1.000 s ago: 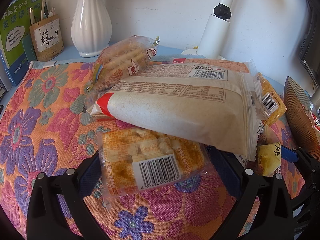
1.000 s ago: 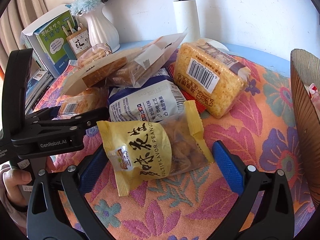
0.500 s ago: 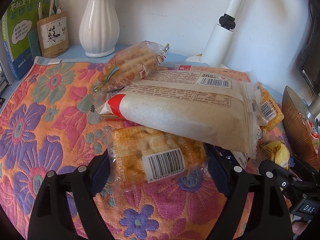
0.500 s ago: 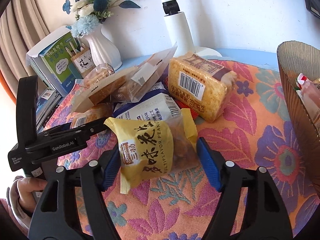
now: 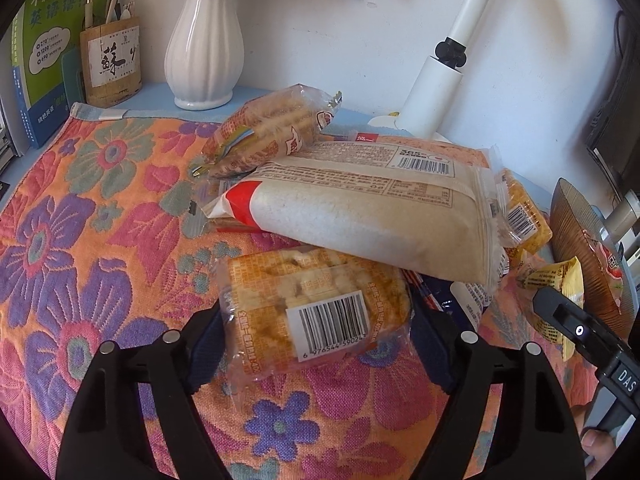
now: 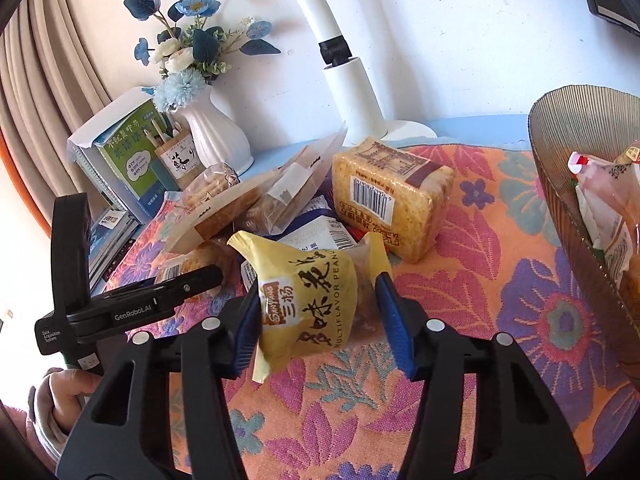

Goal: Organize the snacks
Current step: 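Grasp the yellow peanut bag with the right tool while the left tool grasps the cracker pack, then carry both packs into the glass bowl and open both tools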

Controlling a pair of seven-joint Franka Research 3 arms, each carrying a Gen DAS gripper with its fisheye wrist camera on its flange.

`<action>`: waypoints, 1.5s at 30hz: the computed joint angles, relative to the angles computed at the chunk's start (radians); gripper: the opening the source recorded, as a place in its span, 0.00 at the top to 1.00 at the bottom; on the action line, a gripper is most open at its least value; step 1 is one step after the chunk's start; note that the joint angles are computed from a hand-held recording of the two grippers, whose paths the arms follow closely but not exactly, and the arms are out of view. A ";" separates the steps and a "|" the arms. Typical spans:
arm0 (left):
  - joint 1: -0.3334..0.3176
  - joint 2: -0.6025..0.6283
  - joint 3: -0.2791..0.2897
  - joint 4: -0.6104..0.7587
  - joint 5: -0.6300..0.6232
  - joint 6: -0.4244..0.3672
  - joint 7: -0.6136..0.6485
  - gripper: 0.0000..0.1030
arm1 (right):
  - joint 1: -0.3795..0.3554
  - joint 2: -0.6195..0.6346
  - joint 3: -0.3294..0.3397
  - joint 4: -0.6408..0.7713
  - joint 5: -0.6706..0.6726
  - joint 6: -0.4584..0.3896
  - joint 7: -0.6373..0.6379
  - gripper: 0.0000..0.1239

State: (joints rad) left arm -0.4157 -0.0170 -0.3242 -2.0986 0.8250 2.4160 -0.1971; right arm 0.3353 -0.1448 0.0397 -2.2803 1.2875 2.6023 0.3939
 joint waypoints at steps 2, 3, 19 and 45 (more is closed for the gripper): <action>-0.005 -0.027 -0.005 -0.026 -0.019 0.011 0.000 0.24 | 0.002 -0.006 -0.001 -0.003 0.018 0.005 -0.021 0.56; -0.008 -0.041 -0.010 -0.039 -0.030 0.011 0.003 0.24 | 0.003 -0.008 0.000 -0.004 0.025 0.011 -0.030 0.56; -0.020 -0.196 -0.092 -0.140 -0.124 -0.091 0.011 0.24 | 0.030 -0.175 -0.021 -0.119 0.046 -0.055 -0.031 0.56; -0.064 0.130 -0.009 0.340 -0.012 -0.108 0.276 0.24 | -0.049 -0.232 -0.117 -0.052 0.077 -0.026 -0.007 0.55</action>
State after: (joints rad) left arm -0.4798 0.1133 -0.3329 -1.7590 0.8132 2.3083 0.0788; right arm 0.2865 -0.3769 -0.0770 -2.3327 1.3642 2.5764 0.3866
